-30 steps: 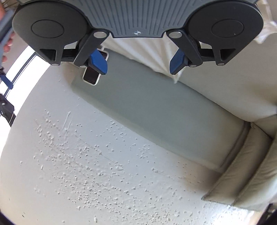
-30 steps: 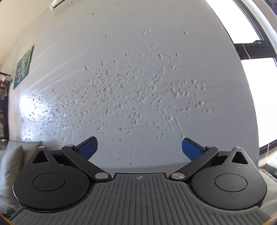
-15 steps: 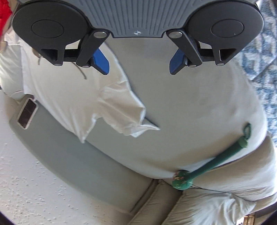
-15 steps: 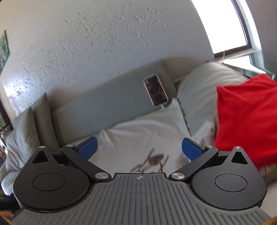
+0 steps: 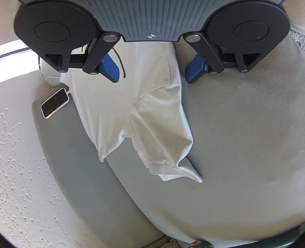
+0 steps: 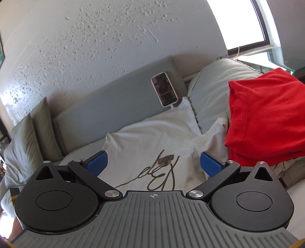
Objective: Fold clothes
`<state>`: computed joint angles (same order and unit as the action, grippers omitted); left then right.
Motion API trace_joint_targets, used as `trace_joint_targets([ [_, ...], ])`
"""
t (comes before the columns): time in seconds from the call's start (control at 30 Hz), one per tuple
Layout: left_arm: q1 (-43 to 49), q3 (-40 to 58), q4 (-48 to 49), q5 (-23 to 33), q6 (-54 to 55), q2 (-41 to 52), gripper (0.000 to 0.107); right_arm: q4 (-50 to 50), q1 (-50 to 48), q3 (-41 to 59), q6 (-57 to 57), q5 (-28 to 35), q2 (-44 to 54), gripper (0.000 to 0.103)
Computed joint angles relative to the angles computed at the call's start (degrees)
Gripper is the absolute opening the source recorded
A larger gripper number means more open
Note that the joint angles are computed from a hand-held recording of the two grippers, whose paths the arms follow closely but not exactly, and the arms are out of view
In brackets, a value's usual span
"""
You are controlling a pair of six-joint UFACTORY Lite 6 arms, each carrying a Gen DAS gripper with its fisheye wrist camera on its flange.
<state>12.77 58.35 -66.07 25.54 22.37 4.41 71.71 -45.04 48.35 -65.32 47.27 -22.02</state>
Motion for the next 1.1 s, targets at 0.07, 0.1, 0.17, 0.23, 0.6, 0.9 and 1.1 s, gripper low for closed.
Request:
trace_joint_targets([
  [0.07, -1.18, 0.18, 1.64, -1.83, -0.97, 0.26, 0.073, -0.15, -0.06, -0.59, -0.36, 0.59, 0.08, 0.102],
  [0.1, -1.79, 0.22, 2.61, -2.76, -1.5, 0.35, 0.07, 0.14, 0.04, -1.02, -1.52, 0.59, 0.44, 0.102],
  [0.17, -2.62, 0.49, 9.58, -4.56, -7.8, 0.27, 0.039, -0.71, 0.85, -1.59, -3.08, -0.46, 1.71, 0.102],
  [0.23, -2.04, -0.25, 13.08, -4.8, -10.62, -0.01, 0.003, -5.31, 2.93, -2.04, -2.11, -3.77, 2.88, 0.094],
  [0.6, -0.52, -3.26, -6.1, -1.02, 10.24, 0.26, 0.006, -10.46, 0.3, -3.58, 9.65, 2.06, 13.95, 0.072],
  [0.9, 0.55, -5.1, -5.5, -4.69, 6.99, -2.3, 0.003, 1.12, 3.78, -3.72, 9.11, -6.01, 20.46, 0.002],
  [1.1, 2.46, -7.29, 1.1, -2.2, 3.99, -7.99, 0.002, -2.73, 3.84, -4.56, 9.96, -6.85, 15.81, 0.001],
])
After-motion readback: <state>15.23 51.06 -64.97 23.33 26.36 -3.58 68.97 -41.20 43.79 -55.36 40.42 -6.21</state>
